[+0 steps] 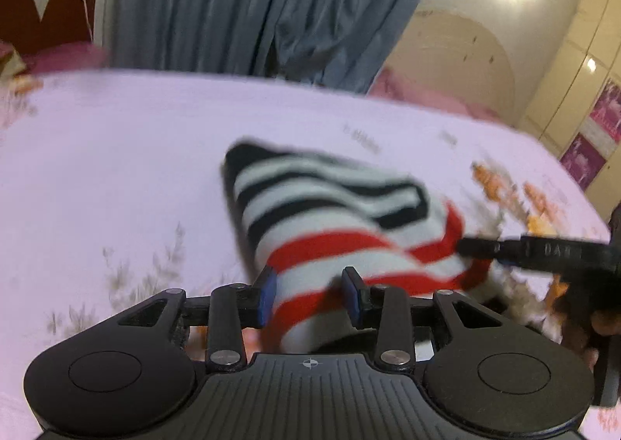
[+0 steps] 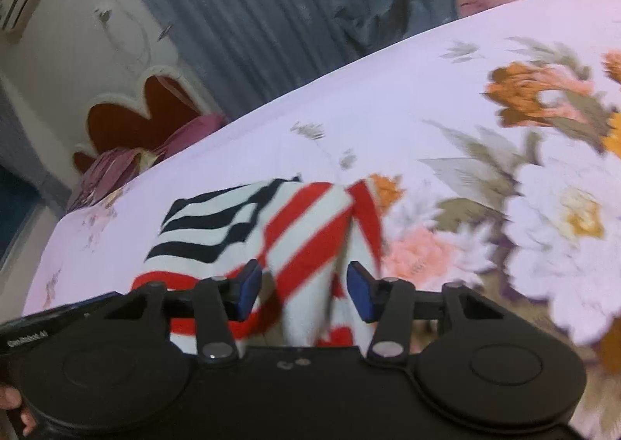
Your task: Fold small clothes
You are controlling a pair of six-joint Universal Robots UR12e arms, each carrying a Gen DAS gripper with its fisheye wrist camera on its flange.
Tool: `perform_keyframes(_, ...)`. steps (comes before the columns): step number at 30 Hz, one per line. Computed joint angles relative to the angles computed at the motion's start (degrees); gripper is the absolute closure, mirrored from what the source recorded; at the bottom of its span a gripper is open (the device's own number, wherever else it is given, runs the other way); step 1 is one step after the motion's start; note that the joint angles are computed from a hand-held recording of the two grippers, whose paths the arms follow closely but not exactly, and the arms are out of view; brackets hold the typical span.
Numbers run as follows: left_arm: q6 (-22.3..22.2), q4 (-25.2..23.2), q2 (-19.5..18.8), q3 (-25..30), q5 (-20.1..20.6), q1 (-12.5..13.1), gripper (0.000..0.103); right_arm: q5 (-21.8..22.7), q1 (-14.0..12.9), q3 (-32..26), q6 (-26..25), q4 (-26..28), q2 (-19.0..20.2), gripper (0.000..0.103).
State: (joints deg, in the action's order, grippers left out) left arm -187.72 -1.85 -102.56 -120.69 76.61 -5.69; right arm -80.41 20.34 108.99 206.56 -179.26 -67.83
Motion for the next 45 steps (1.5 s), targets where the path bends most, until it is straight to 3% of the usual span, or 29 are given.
perform_keyframes(2, 0.1, 0.6, -0.2, -0.1, 0.0, -0.1, 0.067, -2.9, 1.0, -0.7, -3.8, 0.9, 0.2, 0.084)
perform_keyframes(4, 0.0, 1.6, -0.1, -0.1, 0.0, -0.5, 0.067, -5.8, 1.7, -0.1, -6.2, -1.6, -0.3, 0.095)
perform_keyframes(6, 1.3, 3.7, 0.0, -0.1, -1.2, -1.0, 0.067, -7.4, 1.8, 1.4, -6.7, -5.7, -1.3, 0.095)
perform_keyframes(7, 2.8, 2.2, -0.1, 0.5, -0.7, -1.5, 0.067, -8.1, 1.8, 1.8, -7.8, -6.2, -1.6, 0.095)
perform_keyframes(9, 7.8, -2.7, -0.7, 2.4, 5.0, -3.7, 0.067, -5.7, 1.0, 1.7, -8.0, -3.2, -1.6, 0.095)
perform_keyframes(11, 11.1, -4.6, -1.3, 3.6, 7.7, -4.9, 0.067, -6.3, 0.8, 0.7, -8.1, 1.5, -0.4, 0.093)
perform_keyframes(13, 13.3, -6.8, -1.4, 4.6, 9.9, -5.9, 0.067, -7.3, 0.7, 0.9, -6.4, 0.1, 0.1, 0.086)
perform_keyframes(15, 14.6, -7.3, -1.4, 4.8, 10.5, -6.2, 0.067, -8.5, 1.0, 0.9, -6.6, 0.3, -0.2, 0.086)
perform_keyframes(20, 12.2, -8.2, -0.5, 5.3, 7.3, -4.5, 0.067, -11.3, 1.9, 0.1, -8.1, 0.9, -0.7, 0.085)
perform_keyframes(23, 12.3, -7.3, -1.6, 6.5, 8.8, -4.6, 0.067, -14.5, 2.6, -1.5, -9.7, -0.6, 0.1, 0.080)
perform_keyframes(27, 13.2, -10.6, -3.1, 8.5, 9.7, -4.9, 0.067, -11.2, 1.5, -4.3, -8.9, 3.9, 1.6, 0.084)
perform_keyframes(28, 13.7, -10.9, -3.3, 8.6, 10.1, -5.2, 0.067, -11.1, 1.6, -5.4, -10.2, 8.0, 1.8, 0.087)
perform_keyframes(30, 13.8, -10.4, -3.5, 8.5, 11.2, -5.7, 0.067, -13.9, 2.4, -6.6, -14.0, 11.4, 2.6, 0.090)
perform_keyframes(33, 13.3, -10.2, -3.4, 8.3, 11.9, -6.0, 0.067, -14.8, 2.7, -7.0, -14.4, 12.7, 2.4, 0.090)
perform_keyframes(38, 13.6, -9.8, -3.1, 7.9, 12.1, -6.0, 0.067, -13.5, 2.9, -3.8, -12.5, 8.3, -0.2, 0.071)
perform_keyframes(41, 12.9, -8.8, -2.0, 7.0, 12.6, -6.3, 0.067, -12.1, 3.1, -1.6, -13.1, 7.1, -2.2, 0.069)
perform_keyframes(43, 11.1, -7.8, -0.3, 5.1, 11.4, -6.0, 0.060, -10.5, 3.0, 0.1, -12.8, 6.6, -3.9, 0.069)
perform_keyframes(44, 10.0, -6.8, 0.7, 3.8, 11.3, -5.9, 0.045, -10.3, 3.0, 1.3, -12.8, 6.0, -4.9, 0.068)
perform_keyframes(45, 9.0, -5.2, 1.6, 2.3, 11.3, -5.8, 0.039, -10.2, 3.1, 2.1, -12.7, 5.6, -5.7, 0.068)
